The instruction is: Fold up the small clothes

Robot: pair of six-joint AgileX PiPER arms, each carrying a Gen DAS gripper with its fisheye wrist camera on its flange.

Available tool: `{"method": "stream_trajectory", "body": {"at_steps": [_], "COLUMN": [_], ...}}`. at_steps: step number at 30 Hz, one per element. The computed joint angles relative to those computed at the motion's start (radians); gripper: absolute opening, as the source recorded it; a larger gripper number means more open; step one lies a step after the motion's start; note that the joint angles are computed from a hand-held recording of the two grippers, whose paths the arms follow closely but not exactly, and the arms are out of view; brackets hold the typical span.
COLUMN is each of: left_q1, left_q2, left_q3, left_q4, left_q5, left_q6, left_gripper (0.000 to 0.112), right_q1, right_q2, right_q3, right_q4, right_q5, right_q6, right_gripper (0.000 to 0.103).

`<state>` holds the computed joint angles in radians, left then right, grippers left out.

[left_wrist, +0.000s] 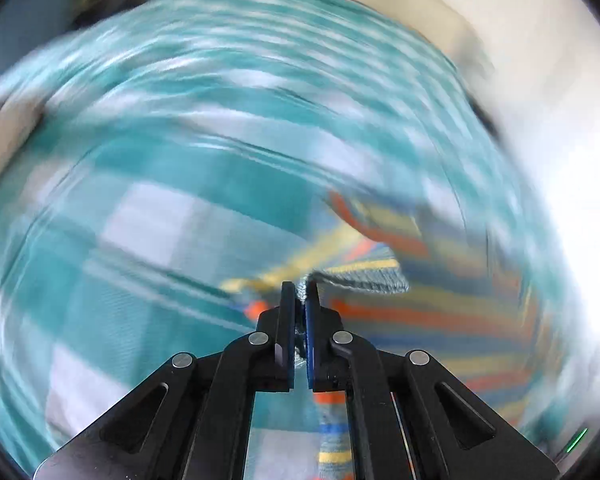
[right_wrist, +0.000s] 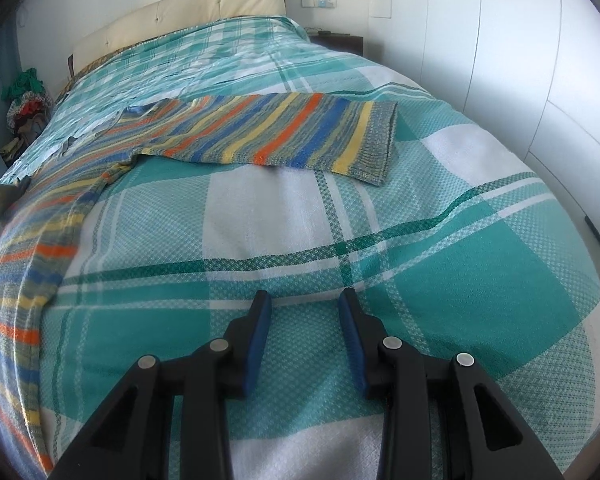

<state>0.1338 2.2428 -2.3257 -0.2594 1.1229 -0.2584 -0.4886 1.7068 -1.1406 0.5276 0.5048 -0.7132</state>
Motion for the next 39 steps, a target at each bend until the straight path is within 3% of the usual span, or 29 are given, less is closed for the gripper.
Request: {"method": "stream_trajectory", "body": {"at_steps": [4, 11, 16, 22, 25, 28, 31, 35, 37, 39], "left_q1": [0.143, 0.252, 0.224, 0.203, 0.217, 0.244, 0.281, 0.28, 0.252, 0.221], "left_q2": [0.006, -0.154, -0.086, -0.058, -0.072, -0.15, -0.287, -0.49, -0.589, -0.694], "left_q3": [-0.014, 0.31, 0.274, 0.313, 0.325, 0.438, 0.649, 0.956, 1.1, 1.229], "left_q4": [0.073, 0.045, 0.121, 0.178, 0.177, 0.212, 0.136, -0.065, -0.152, -0.214], "left_q5": [0.071, -0.041, -0.003, -0.04, -0.037, -0.08, -0.176, -0.21, -0.2, -0.204], "left_q6": [-0.144, -0.109, -0.103, -0.139, -0.137, -0.171, -0.077, 0.239, 0.39, 0.491], "left_gripper": [0.001, 0.001, 0.001, 0.001, 0.011, 0.038, 0.039, 0.039, 0.04, 0.043], "right_q1": [0.0, 0.005, 0.012, 0.02, 0.023, 0.027, 0.027, 0.027, 0.027, -0.009], "right_q2": [0.0, 0.002, 0.005, 0.015, 0.014, 0.01, 0.006, 0.006, 0.007, -0.008], "right_q3": [0.002, -0.007, -0.014, -0.032, -0.03, -0.019, -0.01, -0.031, -0.083, -0.135], "right_q4": [0.008, -0.024, -0.051, -0.088, -0.096, -0.093, -0.086, -0.117, -0.169, -0.097], "right_q5": [-0.003, 0.005, 0.006, 0.014, 0.008, -0.007, -0.017, 0.019, 0.103, 0.263], "right_q6": [-0.005, 0.027, 0.056, 0.087, 0.092, 0.089, 0.078, 0.115, 0.182, 0.16], "right_gripper": [0.036, 0.036, 0.036, 0.036, 0.036, 0.036, 0.036, 0.036, 0.039, 0.047]}}
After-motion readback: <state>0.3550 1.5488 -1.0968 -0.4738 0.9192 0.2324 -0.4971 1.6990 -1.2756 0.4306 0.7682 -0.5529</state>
